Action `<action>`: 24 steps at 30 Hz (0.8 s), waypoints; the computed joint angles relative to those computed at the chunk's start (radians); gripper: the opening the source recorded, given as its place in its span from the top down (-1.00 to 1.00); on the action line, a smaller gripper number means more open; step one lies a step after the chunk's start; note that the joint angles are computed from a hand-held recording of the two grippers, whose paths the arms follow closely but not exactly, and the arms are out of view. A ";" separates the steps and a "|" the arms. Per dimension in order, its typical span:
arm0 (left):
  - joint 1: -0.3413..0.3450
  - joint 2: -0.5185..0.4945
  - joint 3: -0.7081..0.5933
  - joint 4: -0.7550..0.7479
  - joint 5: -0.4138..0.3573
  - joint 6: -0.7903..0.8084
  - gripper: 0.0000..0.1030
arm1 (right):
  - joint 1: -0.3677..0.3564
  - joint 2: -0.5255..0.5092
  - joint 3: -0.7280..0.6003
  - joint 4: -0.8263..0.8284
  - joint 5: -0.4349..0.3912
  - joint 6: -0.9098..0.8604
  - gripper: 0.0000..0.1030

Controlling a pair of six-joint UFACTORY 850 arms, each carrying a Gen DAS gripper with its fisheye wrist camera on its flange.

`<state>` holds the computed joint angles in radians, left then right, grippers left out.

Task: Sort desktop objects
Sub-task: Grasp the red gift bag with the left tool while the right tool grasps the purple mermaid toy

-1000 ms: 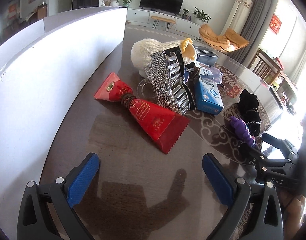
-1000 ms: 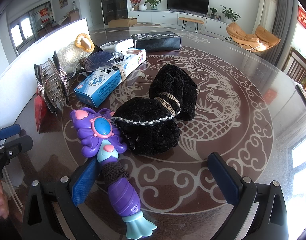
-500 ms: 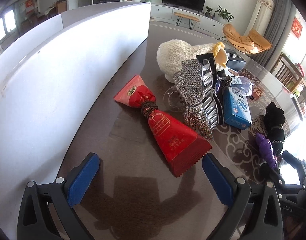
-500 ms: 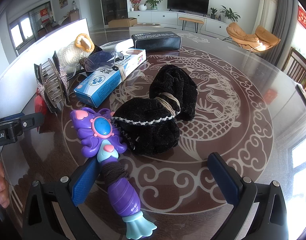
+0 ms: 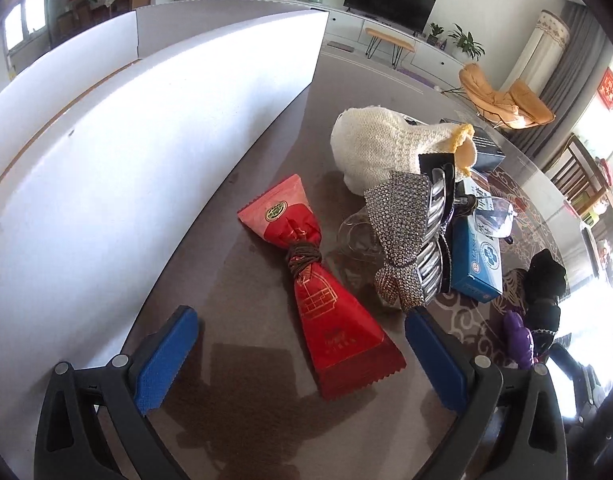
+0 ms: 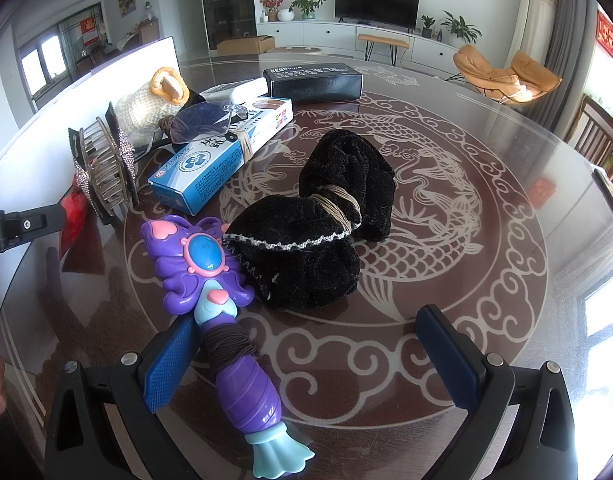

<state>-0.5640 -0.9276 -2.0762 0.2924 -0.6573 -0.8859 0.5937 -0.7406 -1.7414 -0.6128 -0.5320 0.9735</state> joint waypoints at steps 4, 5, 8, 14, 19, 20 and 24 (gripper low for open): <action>-0.009 -0.076 -0.123 0.033 -0.085 0.049 -1.00 | 0.000 0.000 0.000 0.000 0.000 0.000 -1.00; -0.011 -0.069 -0.110 0.051 -0.067 0.059 -0.84 | 0.000 0.000 0.000 0.000 0.000 0.000 -1.00; -0.021 -0.022 -0.029 0.159 -0.025 0.030 0.15 | 0.000 0.000 0.000 0.000 0.000 0.000 -1.00; 0.008 0.122 0.192 -0.171 0.130 0.302 0.56 | 0.000 0.000 -0.001 0.000 0.000 0.001 -1.00; -0.015 0.190 0.296 -0.161 0.151 0.343 0.52 | 0.000 0.000 0.000 -0.001 0.000 0.001 -1.00; -0.013 0.196 0.307 -0.160 0.163 0.340 0.51 | 0.000 0.000 0.000 -0.001 0.000 0.001 -1.00; -0.001 0.186 0.291 -0.236 0.175 0.420 0.23 | -0.003 0.002 0.001 0.029 0.007 -0.034 -1.00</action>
<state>-0.5652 -0.7420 -1.7855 0.0568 -0.4825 -0.4654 0.5910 -0.7391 -1.7405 -0.5836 -0.5248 0.9391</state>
